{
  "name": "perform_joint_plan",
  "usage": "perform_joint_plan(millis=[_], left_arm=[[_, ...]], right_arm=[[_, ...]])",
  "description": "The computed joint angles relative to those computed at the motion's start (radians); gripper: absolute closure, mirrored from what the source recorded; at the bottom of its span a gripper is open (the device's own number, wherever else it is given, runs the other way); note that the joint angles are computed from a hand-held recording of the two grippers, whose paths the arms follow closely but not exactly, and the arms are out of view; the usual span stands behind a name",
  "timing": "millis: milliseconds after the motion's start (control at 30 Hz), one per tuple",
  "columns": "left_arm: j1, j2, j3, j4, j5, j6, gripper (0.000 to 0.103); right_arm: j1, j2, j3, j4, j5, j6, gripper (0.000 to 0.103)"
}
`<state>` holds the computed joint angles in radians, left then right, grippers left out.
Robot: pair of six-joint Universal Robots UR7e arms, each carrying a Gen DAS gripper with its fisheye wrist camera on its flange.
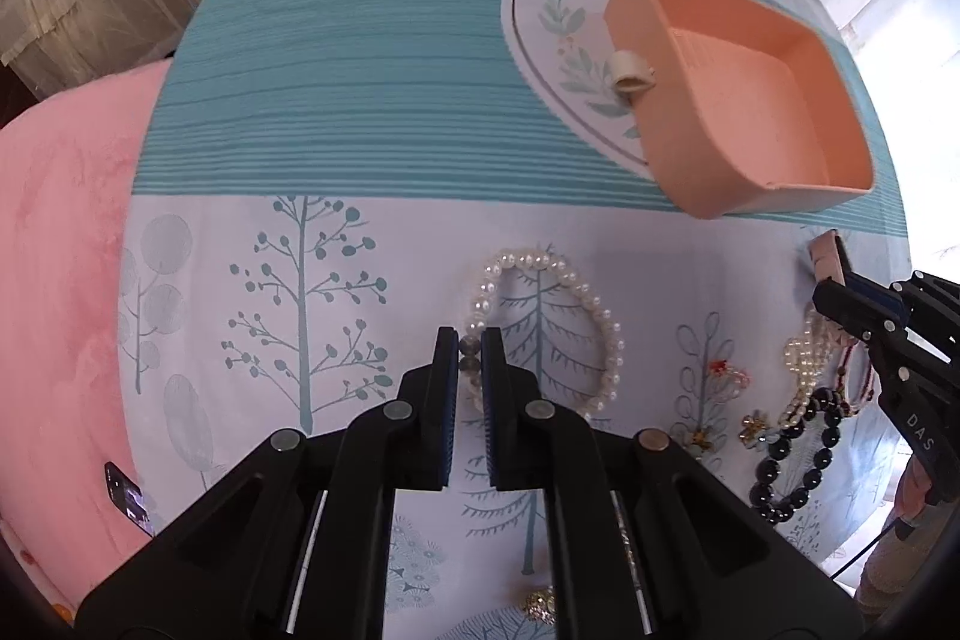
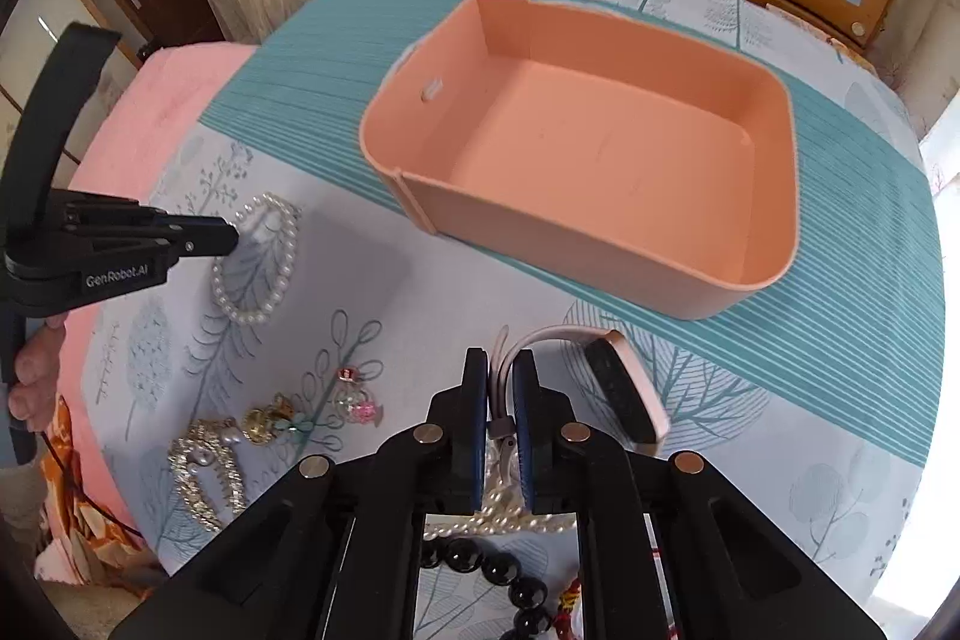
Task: Organize jewelry
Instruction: 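Lower the smartwatch and pearl bracelet into the pink tray, opening both tools, then move the left tool to the gold hair comb while the right tool approaches the black bead bracelet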
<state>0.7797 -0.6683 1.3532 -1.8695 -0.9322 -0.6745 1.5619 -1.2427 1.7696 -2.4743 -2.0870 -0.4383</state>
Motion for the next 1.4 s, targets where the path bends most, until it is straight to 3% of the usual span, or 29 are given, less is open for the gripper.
perform_joint_plan(millis=[200, 400, 567, 700, 833, 1000, 1133, 1200, 1333, 1400], left_arm=[[-0.06, -0.021, -0.003, -0.04, 0.03, 0.043, 0.098], [-0.124, 0.009, -0.107, -0.038, 0.06, 0.106, 0.098], [-0.153, 0.074, -0.22, -0.096, 0.071, 0.169, 0.098], [-0.146, 0.143, -0.323, -0.115, 0.061, 0.191, 0.098], [-0.125, 0.217, -0.42, -0.083, 0.037, 0.198, 0.098], [-0.09, 0.272, -0.445, -0.115, -0.003, 0.231, 0.098], [-0.069, 0.311, -0.457, -0.108, 0.029, 0.244, 0.098], [-0.061, 0.327, -0.465, -0.072, 0.063, 0.234, 0.097], [-0.044, 0.35, -0.495, 0.068, 0.058, 0.195, 0.096], [-0.05, 0.321, -0.426, 0.025, 0.073, 0.185, 0.096]], right_arm=[[0.021, -0.062, 0.001, -0.001, 0.064, 0.027, 0.095], [0.045, -0.089, -0.038, -0.069, 0.107, 0.076, 0.095], [0.034, -0.043, -0.115, -0.118, 0.132, 0.153, 0.095], [-0.009, 0.01, -0.184, -0.086, 0.175, 0.213, 0.095], [-0.048, 0.064, -0.218, -0.082, 0.151, 0.265, 0.095], [-0.112, 0.032, -0.168, -0.096, 0.263, 0.302, 0.089], [-0.125, -0.04, -0.068, -0.226, 0.286, 0.27, 0.067], [-0.129, -0.075, -0.029, -0.263, 0.301, 0.264, 0.067], [-0.11, -0.148, 0.053, -0.34, 0.27, 0.255, 0.067], [-0.104, -0.187, 0.092, -0.363, 0.26, 0.251, 0.067]])
